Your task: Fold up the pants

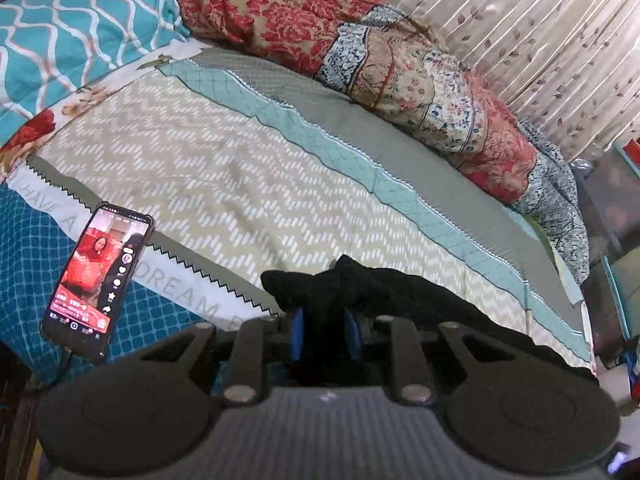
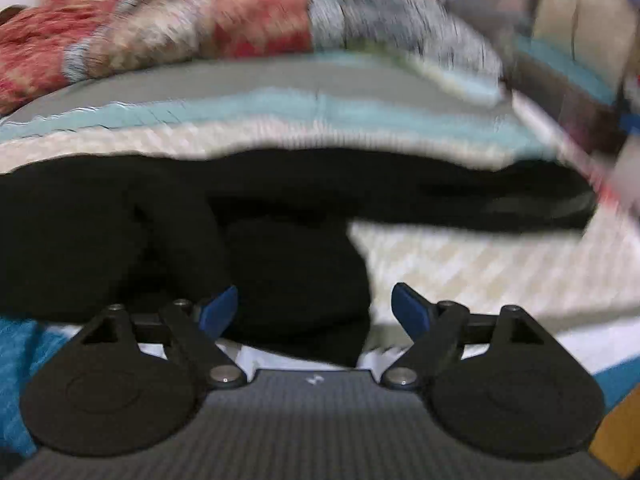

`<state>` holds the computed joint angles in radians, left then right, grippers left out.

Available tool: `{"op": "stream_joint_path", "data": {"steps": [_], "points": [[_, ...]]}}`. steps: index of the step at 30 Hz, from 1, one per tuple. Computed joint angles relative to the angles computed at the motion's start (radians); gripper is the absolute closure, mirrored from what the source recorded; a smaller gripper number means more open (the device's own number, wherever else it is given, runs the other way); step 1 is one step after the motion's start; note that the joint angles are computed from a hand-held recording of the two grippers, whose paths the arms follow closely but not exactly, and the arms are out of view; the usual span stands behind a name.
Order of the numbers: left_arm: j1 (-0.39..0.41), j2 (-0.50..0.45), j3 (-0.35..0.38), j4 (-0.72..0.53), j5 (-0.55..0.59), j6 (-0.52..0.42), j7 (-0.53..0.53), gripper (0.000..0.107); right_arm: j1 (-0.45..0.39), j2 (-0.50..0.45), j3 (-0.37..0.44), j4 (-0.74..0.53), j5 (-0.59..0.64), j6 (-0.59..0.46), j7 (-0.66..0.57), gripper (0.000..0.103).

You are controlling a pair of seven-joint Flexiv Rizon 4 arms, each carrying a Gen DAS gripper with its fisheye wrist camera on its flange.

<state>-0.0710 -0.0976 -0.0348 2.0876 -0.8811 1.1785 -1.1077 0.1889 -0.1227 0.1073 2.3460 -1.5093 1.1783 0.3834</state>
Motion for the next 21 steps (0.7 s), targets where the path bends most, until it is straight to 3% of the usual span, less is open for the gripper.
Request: {"op": "stream_joint_path", "data": {"steps": [2, 3, 4, 5, 8, 9, 10, 12, 14, 17, 18, 19, 21], "points": [[-0.004, 0.015, 0.001, 0.019, -0.015, 0.003, 0.019, 0.087, -0.028, -0.053, -0.032, -0.034, -0.071, 0.073, 0.147, 0.019], [-0.006, 0.02, 0.005, 0.025, 0.003, -0.001, 0.011, 0.087, -0.04, -0.053, -0.037, -0.036, -0.14, 0.087, 0.238, 0.034], [-0.006, 0.028, 0.011, 0.036, 0.027, -0.012, 0.005, 0.087, -0.049, -0.058, -0.035, -0.051, -0.176, 0.093, 0.276, 0.069], [-0.004, 0.034, 0.019, 0.046, 0.052, -0.027, -0.001, 0.087, -0.052, -0.053, -0.027, -0.053, -0.165, 0.092, 0.261, 0.085], [0.009, 0.053, 0.041, 0.077, 0.119, -0.1, 0.006, 0.086, -0.042, 0.035, -0.002, -0.036, -0.148, 0.01, 0.239, 0.088], [0.014, 0.061, 0.048, 0.089, 0.138, -0.125, 0.007, 0.086, -0.044, 0.064, -0.002, -0.025, -0.179, -0.033, 0.267, 0.094], [0.018, 0.07, 0.054, 0.104, 0.15, -0.154, 0.012, 0.085, -0.039, 0.114, 0.016, -0.003, -0.144, -0.1, 0.249, 0.094], [0.024, 0.082, 0.062, 0.122, 0.155, -0.23, 0.04, 0.084, -0.054, 0.2, 0.019, 0.038, -0.103, -0.116, 0.25, 0.094], [0.026, 0.089, 0.064, 0.136, 0.148, -0.295, 0.112, 0.073, -0.038, 0.262, 0.067, 0.07, 0.054, -0.242, 0.136, 0.094], [0.027, 0.107, 0.068, 0.136, 0.135, -0.349, 0.219, 0.067, 0.008, 0.272, 0.12, 0.084, 0.249, -0.402, 0.009, 0.092], [0.025, 0.116, 0.07, 0.139, 0.108, -0.325, 0.256, 0.064, 0.015, 0.269, 0.117, 0.093, 0.306, -0.406, -0.026, 0.086], [0.023, 0.123, 0.072, 0.141, 0.075, -0.294, 0.284, 0.055, 0.024, 0.272, 0.119, 0.102, 0.368, -0.412, -0.053, 0.072], [0.022, 0.117, 0.072, 0.124, 0.011, -0.208, 0.292, 0.049, 0.037, 0.282, 0.139, 0.113, 0.433, -0.499, -0.025, 0.057]]}}
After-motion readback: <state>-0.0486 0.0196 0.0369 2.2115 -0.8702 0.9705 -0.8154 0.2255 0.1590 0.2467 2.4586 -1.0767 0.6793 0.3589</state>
